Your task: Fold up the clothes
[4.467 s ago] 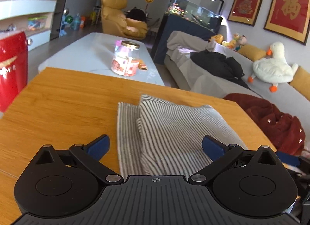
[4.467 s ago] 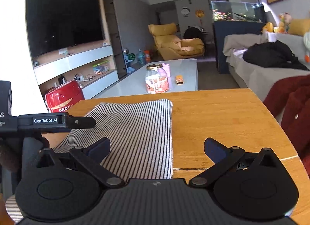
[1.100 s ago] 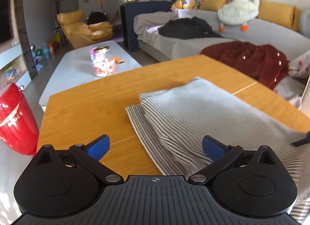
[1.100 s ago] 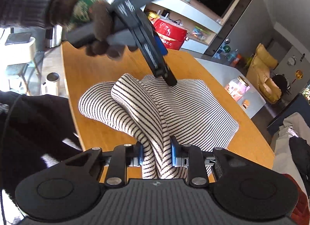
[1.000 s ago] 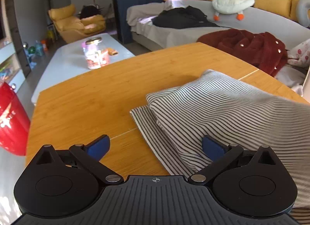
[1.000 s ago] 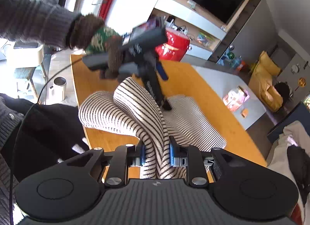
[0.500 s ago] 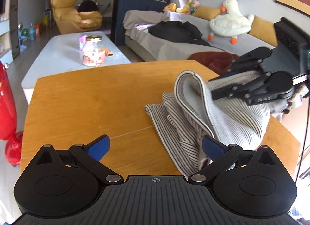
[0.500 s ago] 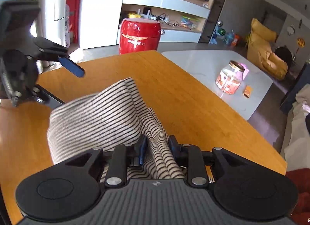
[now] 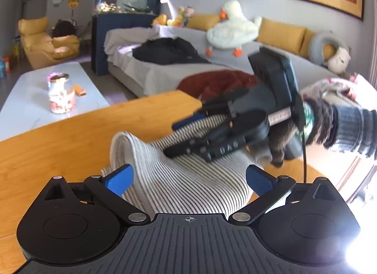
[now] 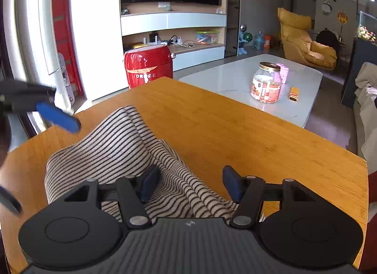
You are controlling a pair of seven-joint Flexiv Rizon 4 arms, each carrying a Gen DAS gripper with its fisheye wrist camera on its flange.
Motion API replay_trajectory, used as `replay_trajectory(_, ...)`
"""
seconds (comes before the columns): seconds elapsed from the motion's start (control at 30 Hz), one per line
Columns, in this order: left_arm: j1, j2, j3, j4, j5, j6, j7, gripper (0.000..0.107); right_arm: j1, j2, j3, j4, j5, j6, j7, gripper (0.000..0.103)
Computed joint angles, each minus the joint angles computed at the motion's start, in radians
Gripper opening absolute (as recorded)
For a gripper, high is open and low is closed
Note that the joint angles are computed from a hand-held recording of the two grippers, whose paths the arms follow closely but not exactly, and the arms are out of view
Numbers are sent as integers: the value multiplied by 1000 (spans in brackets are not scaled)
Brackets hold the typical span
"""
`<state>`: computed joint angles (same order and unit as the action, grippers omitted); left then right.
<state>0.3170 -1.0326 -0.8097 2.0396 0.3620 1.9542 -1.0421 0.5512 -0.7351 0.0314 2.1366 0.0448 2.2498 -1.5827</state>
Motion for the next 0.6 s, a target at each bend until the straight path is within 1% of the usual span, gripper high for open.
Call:
replay_trajectory(0.07, -81, 6, 77, -42, -39, 10, -6, 103, 35, 21, -17, 30, 72, 58, -10, 80)
replay_trajectory(0.1, -111, 1, 99, -56, -76, 13, 16, 103, 53, 32, -22, 49, 113, 95, -19, 84)
replay_trajectory(0.13, -113, -10, 106, -76, -68, 7, -27, 103, 62, 41, -20, 73, 138, 135, -31, 92)
replay_trajectory(0.17, -106, -27, 97, -89, -77, 2, -42, 103, 67, 49, -14, 97, 158, 175, -44, 98)
replay_trajectory(0.2, -100, -42, 89, -101, -87, -3, -58, 103, 65, 54, -3, 117, 166, 202, -53, 99)
replay_trajectory(0.23, -103, -47, 97, -111, -97, 2, -73, 103, 62, 58, 8, 135, 170, 226, -59, 100)
replay_trajectory(0.27, -107, -51, 105, -121, -106, 7, -88, 103, 86, 53, -1, 134, 210, 225, -76, 100)
replay_trajectory(0.3, -110, -55, 112, -131, -115, 10, -104, 103, 123, 46, -21, 127, 261, 216, -95, 100)
replay_trajectory(0.37, -100, -76, 101, -150, -112, -9, -121, 103, 237, 6, -103, 45, 463, 141, -192, 96)
replay_trajectory(0.4, -100, -84, 101, -157, -111, -11, -126, 103, 259, -24, -134, 4, 510, 103, -190, 96)
replay_trajectory(0.43, -102, -90, 103, -164, -111, -12, -131, 103, 254, -49, -145, -28, 518, 68, -159, 97)
replay_trajectory(0.5, -133, -76, 139, -162, -129, 31, -162, 103, 177, -88, -97, -75, 476, 57, -78, 101)
replay_trajectory(0.53, -153, -57, 165, -157, -139, 51, -183, 103, 149, -95, -80, -84, 453, 54, -44, 101)
replay_trajectory(0.57, -183, -29, 205, -143, -138, 90, -195, 103, 126, -98, -66, -88, 429, 51, -13, 101)
replay_trajectory(0.6, -215, 0, 247, -130, -139, 129, -207, 103, 127, -100, -73, -88, 423, 49, 0, 101)
